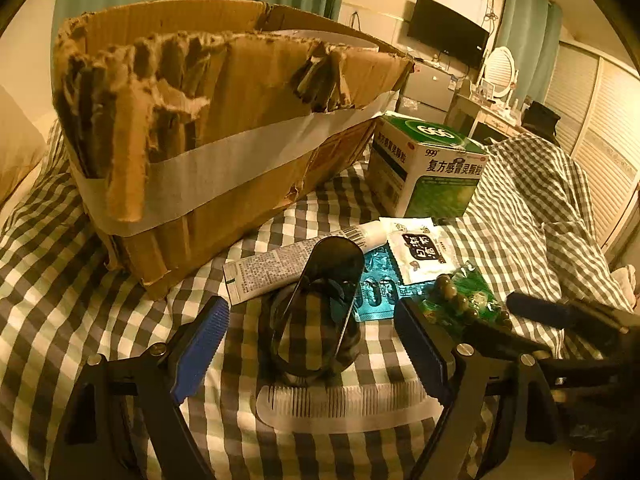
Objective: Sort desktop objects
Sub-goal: 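Grasp the black sunglasses with the left tool while the right tool grasps the green bead packet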
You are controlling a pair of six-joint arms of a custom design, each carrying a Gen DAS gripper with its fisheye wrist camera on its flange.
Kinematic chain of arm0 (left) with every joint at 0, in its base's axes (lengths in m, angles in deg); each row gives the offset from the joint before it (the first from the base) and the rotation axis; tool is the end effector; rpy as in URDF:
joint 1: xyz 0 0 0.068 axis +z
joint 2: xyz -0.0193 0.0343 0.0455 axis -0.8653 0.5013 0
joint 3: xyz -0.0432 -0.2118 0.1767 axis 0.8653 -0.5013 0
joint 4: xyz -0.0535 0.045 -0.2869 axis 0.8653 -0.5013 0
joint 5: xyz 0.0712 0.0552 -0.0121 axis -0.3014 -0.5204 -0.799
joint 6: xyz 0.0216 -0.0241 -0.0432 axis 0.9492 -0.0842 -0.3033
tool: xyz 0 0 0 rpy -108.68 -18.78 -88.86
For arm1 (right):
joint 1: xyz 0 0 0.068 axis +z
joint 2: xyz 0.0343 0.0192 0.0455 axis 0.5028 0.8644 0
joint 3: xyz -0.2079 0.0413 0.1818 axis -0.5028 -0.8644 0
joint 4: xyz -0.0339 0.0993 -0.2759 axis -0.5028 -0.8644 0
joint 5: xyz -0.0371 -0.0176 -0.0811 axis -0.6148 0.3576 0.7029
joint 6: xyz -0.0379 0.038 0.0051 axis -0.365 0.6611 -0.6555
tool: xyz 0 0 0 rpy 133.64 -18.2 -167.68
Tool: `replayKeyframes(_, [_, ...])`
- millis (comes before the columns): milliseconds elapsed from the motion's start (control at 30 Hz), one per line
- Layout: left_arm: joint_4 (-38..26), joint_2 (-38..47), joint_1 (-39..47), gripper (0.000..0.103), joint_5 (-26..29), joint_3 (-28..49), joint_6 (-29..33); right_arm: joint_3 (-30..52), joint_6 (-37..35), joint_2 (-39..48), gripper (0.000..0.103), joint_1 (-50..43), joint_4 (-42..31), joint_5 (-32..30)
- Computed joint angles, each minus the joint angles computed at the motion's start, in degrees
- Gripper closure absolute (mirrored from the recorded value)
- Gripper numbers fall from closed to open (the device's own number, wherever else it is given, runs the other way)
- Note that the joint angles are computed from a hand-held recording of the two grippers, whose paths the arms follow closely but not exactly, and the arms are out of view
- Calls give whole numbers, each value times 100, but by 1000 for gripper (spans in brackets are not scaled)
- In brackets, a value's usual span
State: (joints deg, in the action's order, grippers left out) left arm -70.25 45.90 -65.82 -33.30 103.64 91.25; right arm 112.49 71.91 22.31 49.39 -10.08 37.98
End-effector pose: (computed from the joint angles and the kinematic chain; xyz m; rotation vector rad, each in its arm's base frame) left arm 0.3188 -0.0489 0.1602 0.6206 2.2895 -0.4875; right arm 0.2321 0.0709 0.1911 0.2897 2.4589 0.0131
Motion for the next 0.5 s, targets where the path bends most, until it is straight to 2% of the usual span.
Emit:
replayKeyframes(67, [-77,80,-16,27,-32,60,26,60,3,188,55,62,-39,176])
replayKeyframes(133, [-180,177,-17,40,-19,133,70,89,-6,235,58,54,-98,232])
replayKeyframes(233, [-226,249,-40,44,-63,157,116,56,47,222,58,-43,-143,102])
replayKeyframes(267, [-194,231,-33,44,-46,131,121,32,38,203,59,-67,-142,67])
replayKeyframes(333, [-182,193,-35,45,-31,98,152,20,17,164,68,-77,-166,54])
replayKeyframes(500, [-91,20,-34,47,48,-65,303,-119,124,-112,73,-220,-130,-212])
